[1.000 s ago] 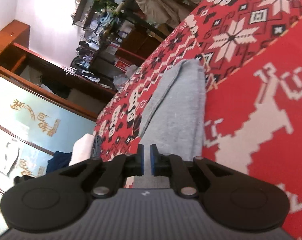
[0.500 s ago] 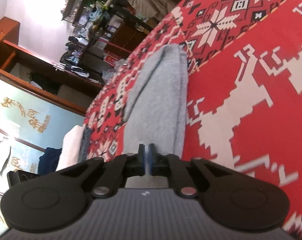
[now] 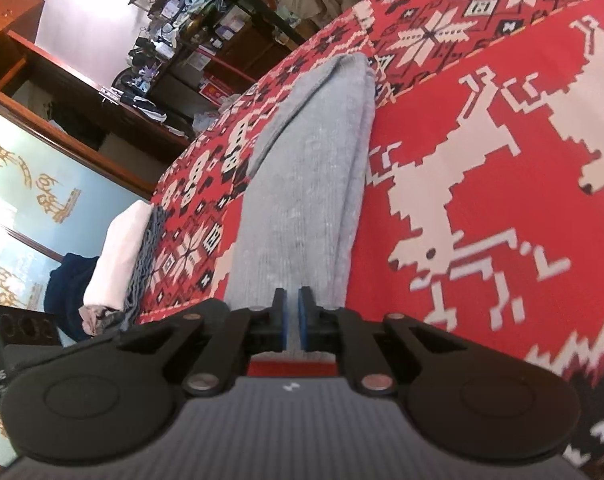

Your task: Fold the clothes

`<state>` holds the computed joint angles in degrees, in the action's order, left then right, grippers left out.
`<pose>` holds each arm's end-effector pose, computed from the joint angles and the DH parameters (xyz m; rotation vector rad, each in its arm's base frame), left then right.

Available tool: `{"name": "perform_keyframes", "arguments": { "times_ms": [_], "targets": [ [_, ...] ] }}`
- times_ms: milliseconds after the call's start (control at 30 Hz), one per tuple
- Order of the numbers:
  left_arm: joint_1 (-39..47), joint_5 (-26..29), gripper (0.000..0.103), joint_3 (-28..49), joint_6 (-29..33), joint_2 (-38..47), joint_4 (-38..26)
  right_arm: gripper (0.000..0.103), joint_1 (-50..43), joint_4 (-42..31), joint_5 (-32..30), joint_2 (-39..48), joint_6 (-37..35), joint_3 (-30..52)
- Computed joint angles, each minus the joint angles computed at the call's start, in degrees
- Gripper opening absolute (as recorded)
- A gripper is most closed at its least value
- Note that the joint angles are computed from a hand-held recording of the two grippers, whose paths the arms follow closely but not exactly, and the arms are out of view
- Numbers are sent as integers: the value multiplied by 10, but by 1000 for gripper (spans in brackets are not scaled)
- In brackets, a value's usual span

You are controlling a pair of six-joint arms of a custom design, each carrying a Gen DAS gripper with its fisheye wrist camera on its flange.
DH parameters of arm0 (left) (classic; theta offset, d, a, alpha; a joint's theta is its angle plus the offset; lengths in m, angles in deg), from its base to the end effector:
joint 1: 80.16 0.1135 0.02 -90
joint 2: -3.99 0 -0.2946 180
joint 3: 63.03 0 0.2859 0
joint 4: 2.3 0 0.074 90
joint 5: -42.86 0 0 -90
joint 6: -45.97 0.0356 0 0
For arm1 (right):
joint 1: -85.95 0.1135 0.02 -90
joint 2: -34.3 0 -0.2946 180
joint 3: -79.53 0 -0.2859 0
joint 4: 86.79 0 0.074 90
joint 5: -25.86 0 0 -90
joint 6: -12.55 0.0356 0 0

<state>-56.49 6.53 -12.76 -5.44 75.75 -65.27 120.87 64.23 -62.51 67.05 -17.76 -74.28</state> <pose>0.1974 0.0552 0.1939 0.3701 2.3739 -0.9800 0.1198 0.0824 0.1765 0.5180 2.2793 0.8615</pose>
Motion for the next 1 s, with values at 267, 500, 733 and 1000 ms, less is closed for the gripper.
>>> {"name": "perform_keyframes", "arguments": {
  "times_ms": [267, 500, 733, 1000],
  "targets": [
    [-22, -90, 3, -22, 16, -32, 17, 11, 129, -87, 120, -10, 9, 33],
    [49, -49, 10, 13, 116, -10, -99, 20, 225, -175, 212, -42, 69, 56],
    [27, 11, 47, 48, -101, 19, 33, 36, 155, -170, 254, -26, 66, 71],
    [-85, -52, 50, 50, -326, 98, 278, 38, -37, -3, 174, 110, -9, 65]
  ]
}}
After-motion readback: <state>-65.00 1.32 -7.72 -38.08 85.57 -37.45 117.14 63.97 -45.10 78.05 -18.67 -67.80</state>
